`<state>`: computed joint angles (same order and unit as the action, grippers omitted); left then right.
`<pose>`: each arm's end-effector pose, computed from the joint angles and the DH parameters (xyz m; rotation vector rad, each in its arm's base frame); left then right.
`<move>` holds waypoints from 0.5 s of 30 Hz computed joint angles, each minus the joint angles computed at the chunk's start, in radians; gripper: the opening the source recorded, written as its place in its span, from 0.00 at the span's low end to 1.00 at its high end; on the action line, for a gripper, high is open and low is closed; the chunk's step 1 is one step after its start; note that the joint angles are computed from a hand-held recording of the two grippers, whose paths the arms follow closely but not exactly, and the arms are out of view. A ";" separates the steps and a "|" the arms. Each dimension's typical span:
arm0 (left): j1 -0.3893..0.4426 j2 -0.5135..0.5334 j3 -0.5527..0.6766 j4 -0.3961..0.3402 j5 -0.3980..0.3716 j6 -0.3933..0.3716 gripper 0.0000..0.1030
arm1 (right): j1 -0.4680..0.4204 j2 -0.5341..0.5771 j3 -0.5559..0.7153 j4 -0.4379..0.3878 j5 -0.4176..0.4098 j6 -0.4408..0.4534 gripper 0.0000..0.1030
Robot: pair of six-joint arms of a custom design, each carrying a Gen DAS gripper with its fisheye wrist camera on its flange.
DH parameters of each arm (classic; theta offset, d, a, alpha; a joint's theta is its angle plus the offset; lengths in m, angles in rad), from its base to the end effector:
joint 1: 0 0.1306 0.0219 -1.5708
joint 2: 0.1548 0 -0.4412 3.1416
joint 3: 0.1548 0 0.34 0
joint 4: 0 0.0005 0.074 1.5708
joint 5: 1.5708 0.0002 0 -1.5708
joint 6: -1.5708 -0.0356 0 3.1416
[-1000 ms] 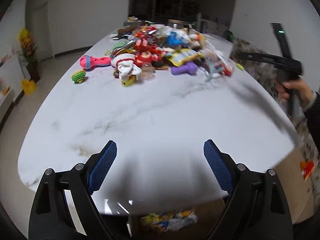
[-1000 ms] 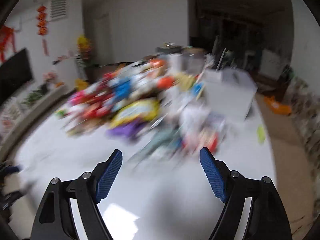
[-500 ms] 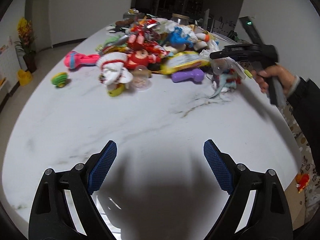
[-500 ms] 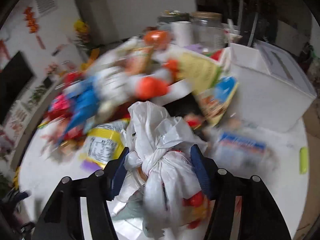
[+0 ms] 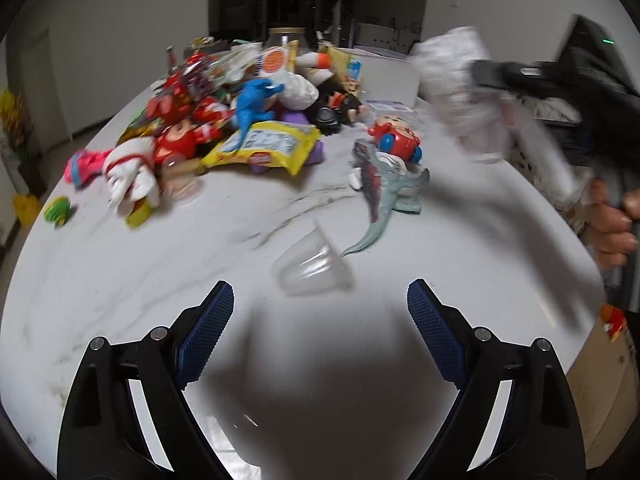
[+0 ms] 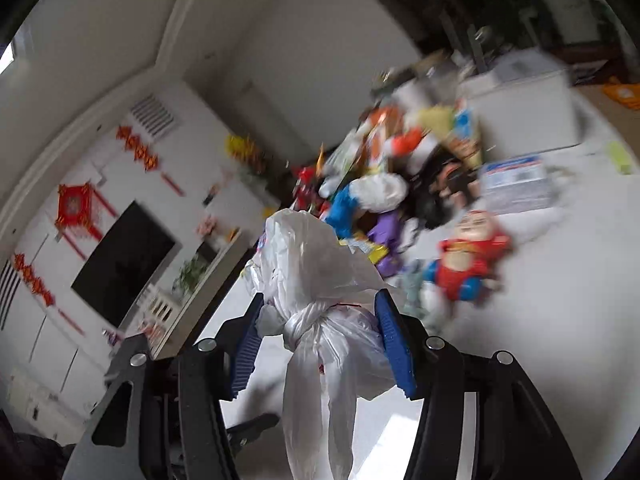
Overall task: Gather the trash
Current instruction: 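Grasp a knotted white plastic bag with the right gripper and carry it to the box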
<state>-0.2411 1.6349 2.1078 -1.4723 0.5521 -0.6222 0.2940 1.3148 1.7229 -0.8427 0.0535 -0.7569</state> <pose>0.4583 -0.1324 0.6283 1.2010 2.1237 -0.5411 0.3727 0.1103 0.6582 0.5065 1.9959 0.6115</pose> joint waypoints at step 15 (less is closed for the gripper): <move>-0.068 0.059 0.057 -0.052 -0.185 0.057 0.51 | 0.360 -0.244 -0.343 0.031 0.366 -0.297 0.54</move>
